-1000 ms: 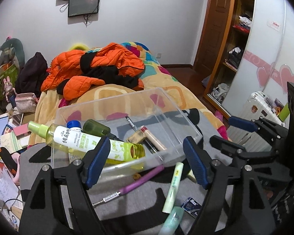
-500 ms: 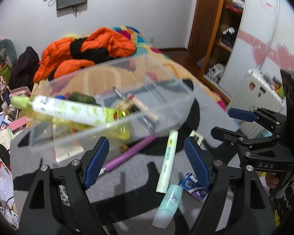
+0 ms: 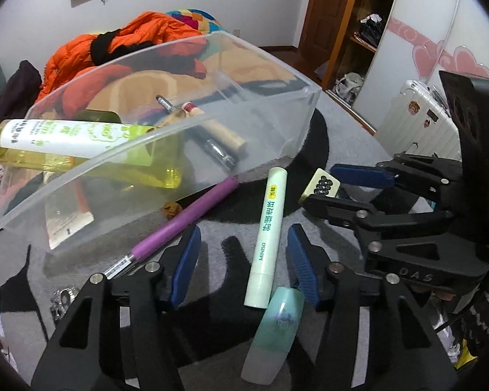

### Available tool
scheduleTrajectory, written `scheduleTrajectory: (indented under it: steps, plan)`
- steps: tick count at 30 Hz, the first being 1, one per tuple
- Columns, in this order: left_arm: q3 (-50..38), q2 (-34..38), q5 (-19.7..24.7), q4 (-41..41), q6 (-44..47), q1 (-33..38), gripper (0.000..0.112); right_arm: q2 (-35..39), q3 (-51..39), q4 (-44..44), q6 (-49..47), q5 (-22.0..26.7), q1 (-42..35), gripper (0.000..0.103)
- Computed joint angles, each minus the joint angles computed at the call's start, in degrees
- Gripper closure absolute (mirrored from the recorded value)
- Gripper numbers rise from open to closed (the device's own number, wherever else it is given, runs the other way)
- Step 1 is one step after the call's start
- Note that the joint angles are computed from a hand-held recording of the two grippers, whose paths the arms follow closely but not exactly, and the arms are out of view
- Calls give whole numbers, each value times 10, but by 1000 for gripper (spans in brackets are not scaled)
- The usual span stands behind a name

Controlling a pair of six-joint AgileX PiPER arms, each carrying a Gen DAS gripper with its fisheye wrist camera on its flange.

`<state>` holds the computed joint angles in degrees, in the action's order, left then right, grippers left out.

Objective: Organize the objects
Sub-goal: 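Move the left gripper to the mint highlighter while the right gripper grasps the white dotted box, then grasp and lift the highlighter with the left gripper while the right lifts the dotted box toward the bin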

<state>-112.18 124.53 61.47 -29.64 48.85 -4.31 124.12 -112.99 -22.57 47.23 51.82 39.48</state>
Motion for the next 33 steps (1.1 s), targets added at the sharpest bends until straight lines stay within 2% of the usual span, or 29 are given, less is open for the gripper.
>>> scheduleTrajectory:
  steps: [1,7,10,13,16,21,33]
  plan:
    - [-3,3,4,2,1,-2,59,2,-1,-5,3,2,1,71]
    - [-24,20,9,27,-12,-21,68,-38,70,-10,36,-45,-7,72]
    - [-20,20,-8,35,-13,-32,70,-55,97,-16,52,-56,-8,72]
    - [-8,16,-28,36,-3,-41,80,-66,112,-21,65,-63,-8,72]
    - [14,3,-42,34,22,-47,97,-73,120,-27,75,-66,-8,71]
    - [59,-28,-74,18,55,-43,98,-82,123,-37,85,-63,-4,71]
    - [85,-82,-68,-76,104,13,98,-85,78,-73,96,-35,14,72]
